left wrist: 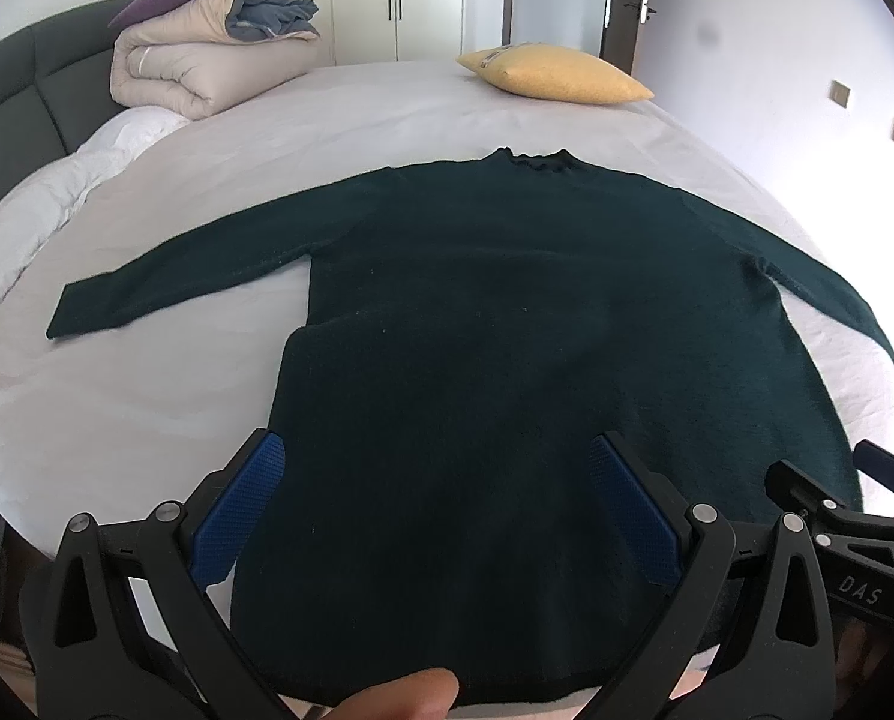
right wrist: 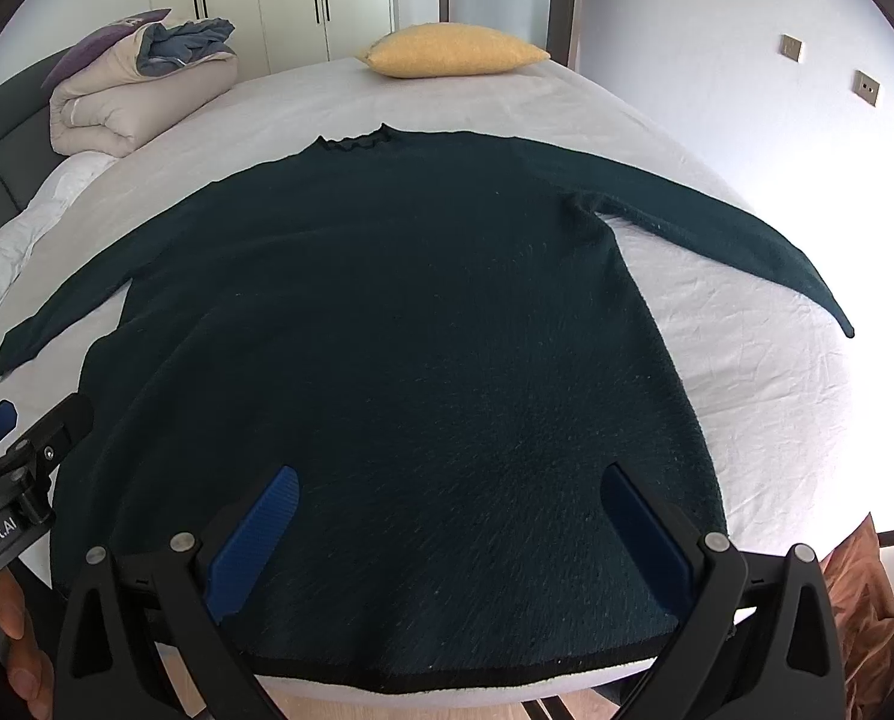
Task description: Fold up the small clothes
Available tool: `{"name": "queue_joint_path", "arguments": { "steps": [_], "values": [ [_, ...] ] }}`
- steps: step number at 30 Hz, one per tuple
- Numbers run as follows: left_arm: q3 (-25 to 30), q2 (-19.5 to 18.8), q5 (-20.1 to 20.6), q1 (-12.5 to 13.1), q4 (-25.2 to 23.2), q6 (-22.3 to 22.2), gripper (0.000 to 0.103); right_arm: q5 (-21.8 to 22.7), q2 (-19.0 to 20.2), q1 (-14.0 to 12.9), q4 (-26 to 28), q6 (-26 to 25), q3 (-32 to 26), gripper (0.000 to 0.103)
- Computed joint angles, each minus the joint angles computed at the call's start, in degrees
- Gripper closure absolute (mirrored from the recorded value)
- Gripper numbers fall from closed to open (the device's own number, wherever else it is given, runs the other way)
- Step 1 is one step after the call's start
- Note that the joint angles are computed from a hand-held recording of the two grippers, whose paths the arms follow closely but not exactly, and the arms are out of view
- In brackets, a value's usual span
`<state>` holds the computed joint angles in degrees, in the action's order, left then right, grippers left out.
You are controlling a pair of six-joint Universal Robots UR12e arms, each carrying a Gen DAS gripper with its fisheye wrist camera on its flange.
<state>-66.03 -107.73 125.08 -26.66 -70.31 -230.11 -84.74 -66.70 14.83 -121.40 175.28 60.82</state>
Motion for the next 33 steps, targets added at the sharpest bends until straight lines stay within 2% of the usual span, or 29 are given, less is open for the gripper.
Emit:
{"name": "queue_joint_path", "arguments": {
  "steps": [6,9,12,15,19,21,24,26,28,31,33],
  "values": [
    [0.9,-1.0,0.1,0.1,-0.1,1.2,0.000,1.0,0.8,-0.6,1.4,0.8,-1.3,0.000],
    [0.8,-1.0,-2.6,1.0,1.6,2.7,0.000,3.2,1.2,-1.9,1.4,1.5,-1.9,0.000],
    [1.4,-1.3,-5.4,2.3,2.2,4.0,0.000,6.9,1.9,-4.5,-0.2,5.2,-2.9,0.000],
    [1.4,-1.4,-9.8,4.1,3.7,4.2,0.000,11.0,3.8,-8.3,-0.5,11.5,-5.7,0.000],
    [1.3,-1.7,-17.5,7.0,6.3,5.1,0.000,16.6,7.5,-14.4,0.0,24.8,-10.6,0.000],
    [1.3,-2.0,-19.3,7.8,7.2,4.7,0.000,19.4,9.7,-16.6,-0.3,31.0,-13.1,0.000],
    [-0.6,-1.9,-19.4,8.4,13.8,3.4,0.000,26.4,12.8,-19.9,-1.4,41.2,-15.4,0.000],
    [-1.1,-2.0,-21.1,9.0,16.4,2.3,0.000,30.1,13.9,-21.3,-3.9,48.1,-15.1,0.000],
    [0.2,-2.8,-22.7,9.5,14.2,2.9,0.000,33.7,14.8,-22.3,-10.7,56.6,-13.7,0.000],
    [2.4,-4.1,-26.4,10.6,10.6,5.3,0.000,34.9,16.3,-22.9,-16.9,63.8,-14.2,0.000],
    [2.5,-4.3,-25.0,10.6,10.6,4.0,0.000,34.8,17.7,-23.0,-17.6,67.1,-16.2,0.005]
  ]
}}
